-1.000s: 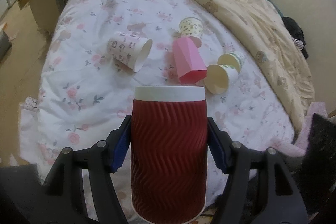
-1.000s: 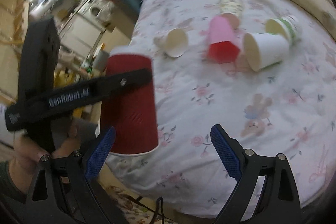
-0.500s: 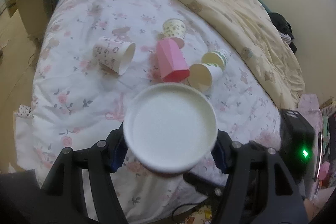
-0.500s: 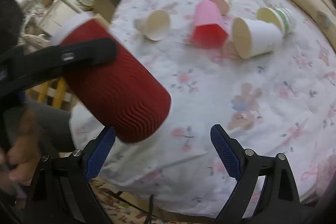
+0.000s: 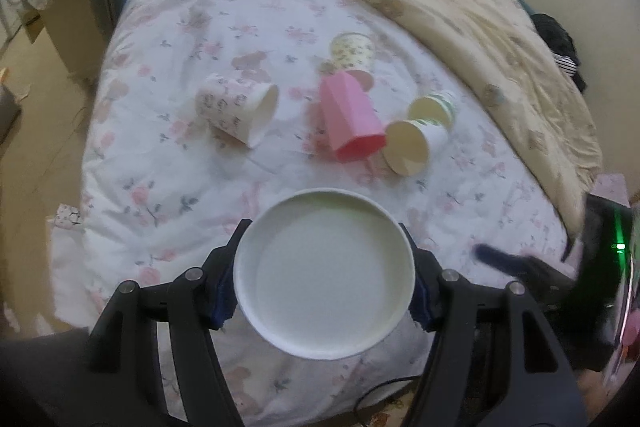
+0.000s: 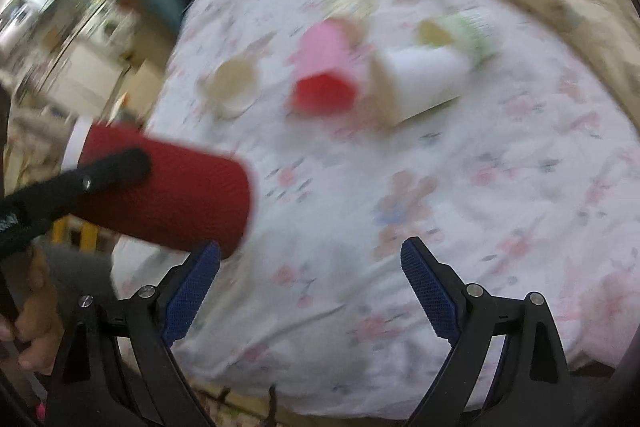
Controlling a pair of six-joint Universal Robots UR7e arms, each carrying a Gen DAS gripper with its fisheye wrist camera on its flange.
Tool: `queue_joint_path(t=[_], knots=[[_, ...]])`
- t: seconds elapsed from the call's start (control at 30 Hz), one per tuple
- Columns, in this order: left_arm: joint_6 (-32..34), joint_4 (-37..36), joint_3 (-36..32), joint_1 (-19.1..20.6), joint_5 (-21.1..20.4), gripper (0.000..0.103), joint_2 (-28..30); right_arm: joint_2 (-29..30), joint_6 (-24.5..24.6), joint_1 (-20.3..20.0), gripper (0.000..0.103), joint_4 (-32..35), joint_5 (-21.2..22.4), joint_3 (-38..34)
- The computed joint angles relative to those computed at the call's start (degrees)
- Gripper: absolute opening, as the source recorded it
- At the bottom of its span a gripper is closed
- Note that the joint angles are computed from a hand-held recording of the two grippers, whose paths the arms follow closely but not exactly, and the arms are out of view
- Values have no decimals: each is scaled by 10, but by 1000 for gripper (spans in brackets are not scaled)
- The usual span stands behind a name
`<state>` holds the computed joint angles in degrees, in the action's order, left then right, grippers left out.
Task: Flip cup upside down
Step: 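Lower the red cup onto the bed with the left tool and open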
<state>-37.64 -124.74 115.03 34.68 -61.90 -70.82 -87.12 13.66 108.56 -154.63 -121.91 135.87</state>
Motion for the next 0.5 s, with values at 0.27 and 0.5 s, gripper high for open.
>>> queue_joint_path(t=[0.27,0.5], knots=[[18,24,-65,3,60,63,95,-68,77,-32,94,15,-57,9],[11,34,-96,12,55,63,157,-108,88,-57,94,30,-25,18]])
